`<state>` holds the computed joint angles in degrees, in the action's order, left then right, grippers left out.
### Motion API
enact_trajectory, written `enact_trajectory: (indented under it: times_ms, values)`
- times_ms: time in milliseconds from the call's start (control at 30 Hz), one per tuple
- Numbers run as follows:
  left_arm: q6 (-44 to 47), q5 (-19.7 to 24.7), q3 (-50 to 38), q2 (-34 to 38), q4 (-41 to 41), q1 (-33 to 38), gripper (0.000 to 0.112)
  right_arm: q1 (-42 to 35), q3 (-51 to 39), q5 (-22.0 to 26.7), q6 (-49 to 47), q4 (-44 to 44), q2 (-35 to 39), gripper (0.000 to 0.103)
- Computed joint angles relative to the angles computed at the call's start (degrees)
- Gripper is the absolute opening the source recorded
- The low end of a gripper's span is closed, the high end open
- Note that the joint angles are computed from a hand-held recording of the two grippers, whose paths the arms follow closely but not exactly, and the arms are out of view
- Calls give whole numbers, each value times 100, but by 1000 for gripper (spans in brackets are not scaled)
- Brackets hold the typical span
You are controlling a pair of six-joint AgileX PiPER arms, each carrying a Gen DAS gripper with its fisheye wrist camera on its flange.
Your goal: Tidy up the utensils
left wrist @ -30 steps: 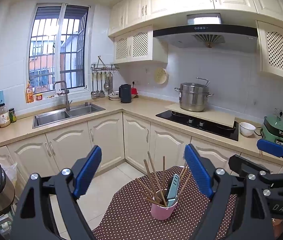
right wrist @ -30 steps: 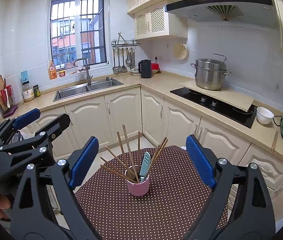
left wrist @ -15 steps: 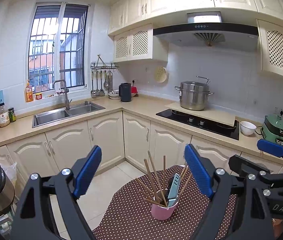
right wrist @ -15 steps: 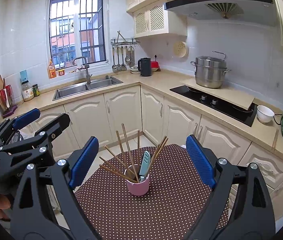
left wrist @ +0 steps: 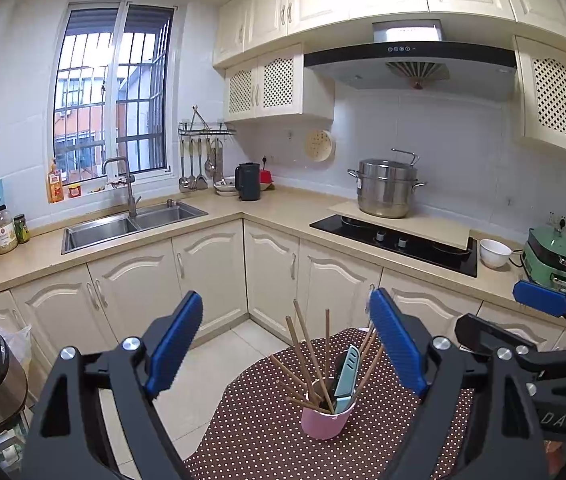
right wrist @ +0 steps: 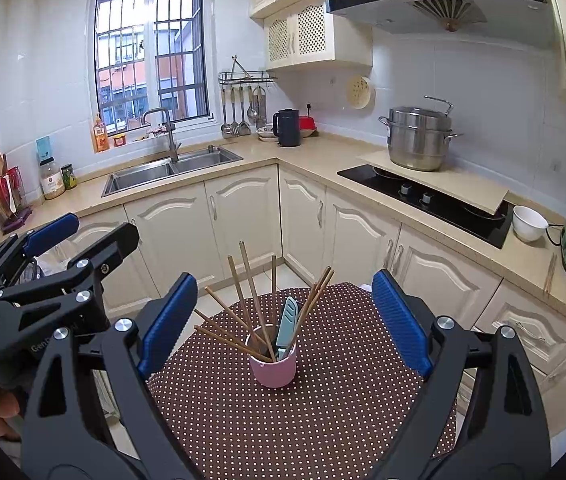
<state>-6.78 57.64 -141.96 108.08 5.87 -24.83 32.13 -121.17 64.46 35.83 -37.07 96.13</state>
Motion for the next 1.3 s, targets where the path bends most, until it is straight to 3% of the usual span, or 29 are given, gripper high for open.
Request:
enact_trajectory:
  times_ms: [367,1067,1300]
  values:
    - [48,3,-10,16,-78,45,84,-95,-174,44,-141,115,90,88]
    - [184,542,-986,542,-190,98,84,-110,-65,17,-77,131,78,88]
    - [199,456,-817,463,-183,93,84,-121,-62,12,-86,149,75,88]
